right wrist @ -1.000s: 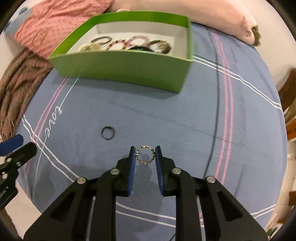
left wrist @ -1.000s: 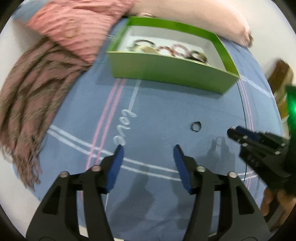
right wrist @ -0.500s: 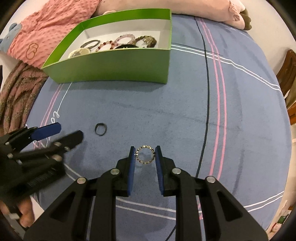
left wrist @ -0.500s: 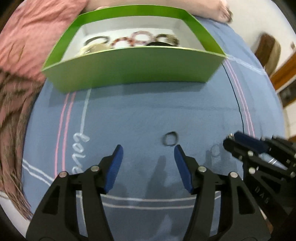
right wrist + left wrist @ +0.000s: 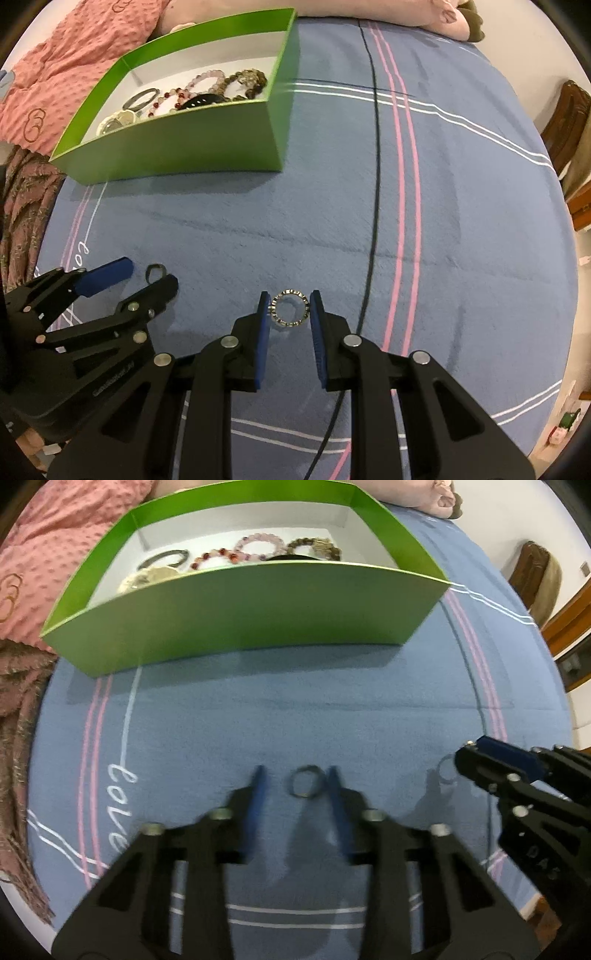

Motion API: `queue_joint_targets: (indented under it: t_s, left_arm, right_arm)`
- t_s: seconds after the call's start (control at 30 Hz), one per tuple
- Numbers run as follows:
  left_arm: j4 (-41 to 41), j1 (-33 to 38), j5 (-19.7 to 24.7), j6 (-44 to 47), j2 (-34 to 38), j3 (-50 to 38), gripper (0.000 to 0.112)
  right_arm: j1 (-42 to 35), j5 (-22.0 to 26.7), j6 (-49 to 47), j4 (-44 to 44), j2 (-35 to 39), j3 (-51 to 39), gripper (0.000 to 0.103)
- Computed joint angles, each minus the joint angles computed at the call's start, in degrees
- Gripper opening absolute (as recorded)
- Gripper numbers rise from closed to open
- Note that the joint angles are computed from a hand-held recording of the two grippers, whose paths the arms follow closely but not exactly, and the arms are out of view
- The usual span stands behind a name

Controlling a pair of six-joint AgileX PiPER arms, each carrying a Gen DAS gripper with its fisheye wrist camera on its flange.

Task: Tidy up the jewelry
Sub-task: 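Grasp the silver ring with the right tool while the left tool grasps the black ring, then carry both rings into the green box and open both tools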

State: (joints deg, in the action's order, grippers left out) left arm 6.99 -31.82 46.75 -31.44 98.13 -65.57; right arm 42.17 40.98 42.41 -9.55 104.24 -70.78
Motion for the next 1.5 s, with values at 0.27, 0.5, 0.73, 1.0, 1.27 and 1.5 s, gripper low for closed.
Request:
queue_joint_targets:
  t_s: [0.27, 0.5, 0.73, 1.0, 1.27, 1.5]
  left_arm:
    - [-4.4, 5.8, 0.8, 1.7, -4.7, 2.3, 0.020]
    - [-1.2, 5.5, 5.0, -2.7, -9.6, 1.1, 0.020]
    - [-3.8, 8.7, 4.3, -1.0, -14.6, 5.4, 0.020]
    - [4.3, 6.7, 9.0, -5.6, -14.7, 3.8, 0.020]
    - [5.2, 6.4, 9.4, -5.1, -14.4, 3.7, 0.020]
    - [4.4, 6.2, 8.0, -3.6, -14.5, 4.0, 0.020]
  right_arm:
    - [0.0, -1.9, -4.8, 3.8, -0.2, -1.0, 0.021]
    - [1.5, -1.0, -9.1, 6.5, 1.0, -4.3, 0.021]
    - [3.3, 1.2, -13.3, 8.0, 3.3, -10.4, 0.021]
    - [4.4, 2.7, -11.7, 5.3, 4.5, -12.8, 0.021]
    - [5.4, 3.4, -10.6, 4.9, 5.0, -13.0, 0.021]
    - [5.8, 3.8, -10.7, 4.4, 6.1, -13.4, 0.021]
